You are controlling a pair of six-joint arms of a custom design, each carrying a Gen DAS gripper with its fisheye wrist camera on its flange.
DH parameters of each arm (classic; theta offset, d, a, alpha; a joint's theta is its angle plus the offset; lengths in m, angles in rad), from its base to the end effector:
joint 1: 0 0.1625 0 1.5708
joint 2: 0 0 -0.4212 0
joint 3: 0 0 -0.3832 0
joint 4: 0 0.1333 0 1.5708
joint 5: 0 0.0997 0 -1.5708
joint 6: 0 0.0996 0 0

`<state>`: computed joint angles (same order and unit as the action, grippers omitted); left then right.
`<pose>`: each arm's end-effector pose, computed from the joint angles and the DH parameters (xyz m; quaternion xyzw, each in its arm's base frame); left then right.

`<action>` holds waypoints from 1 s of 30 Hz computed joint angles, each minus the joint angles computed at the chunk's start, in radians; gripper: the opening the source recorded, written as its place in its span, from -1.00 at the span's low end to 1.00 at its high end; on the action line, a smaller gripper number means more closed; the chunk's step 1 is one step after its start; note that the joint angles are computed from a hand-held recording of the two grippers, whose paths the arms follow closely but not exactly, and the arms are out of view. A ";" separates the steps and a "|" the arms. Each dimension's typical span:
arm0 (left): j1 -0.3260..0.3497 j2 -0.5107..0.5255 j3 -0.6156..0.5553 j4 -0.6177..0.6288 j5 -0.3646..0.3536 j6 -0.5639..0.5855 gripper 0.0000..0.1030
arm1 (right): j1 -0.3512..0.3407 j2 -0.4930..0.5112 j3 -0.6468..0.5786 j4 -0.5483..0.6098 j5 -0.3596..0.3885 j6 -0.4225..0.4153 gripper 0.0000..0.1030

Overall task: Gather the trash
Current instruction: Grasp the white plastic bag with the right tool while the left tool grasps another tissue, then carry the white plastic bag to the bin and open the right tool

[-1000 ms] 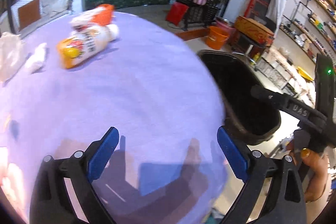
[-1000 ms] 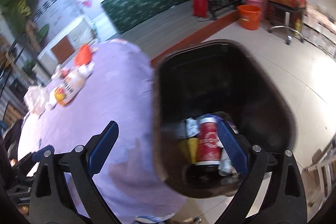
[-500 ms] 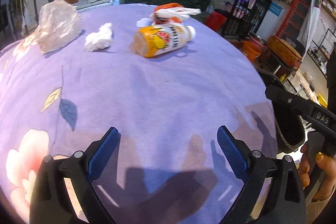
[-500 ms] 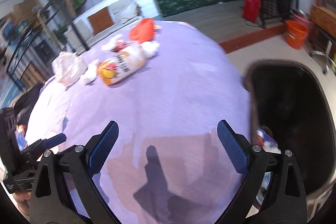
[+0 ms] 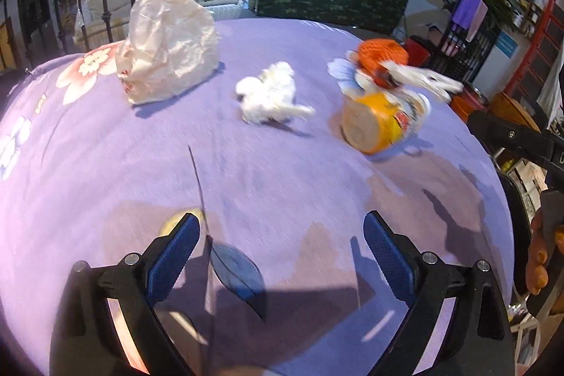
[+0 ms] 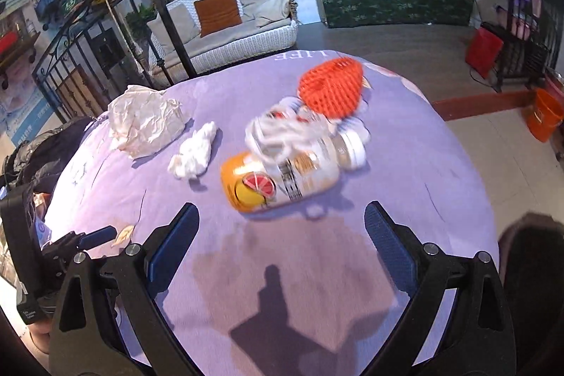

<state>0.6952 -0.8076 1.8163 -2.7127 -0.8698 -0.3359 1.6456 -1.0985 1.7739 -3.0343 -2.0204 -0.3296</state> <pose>-0.3375 -0.5388 0.0804 0.2278 0.9093 -0.2465 0.2461 0.1364 -0.6161 0.3054 0.0969 -0.8990 0.3451 0.2517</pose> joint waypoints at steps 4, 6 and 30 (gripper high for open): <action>0.033 0.034 -0.078 0.021 0.021 0.029 0.77 | 0.024 0.103 -0.126 -0.010 -0.041 -0.085 0.82; 0.050 0.057 -0.123 0.028 0.030 0.043 0.77 | 0.029 0.149 -0.188 0.005 -0.054 -0.119 0.82; 0.079 0.174 -0.312 0.116 0.037 0.108 -0.41 | 0.014 0.242 -0.304 0.013 -0.073 -0.183 -0.66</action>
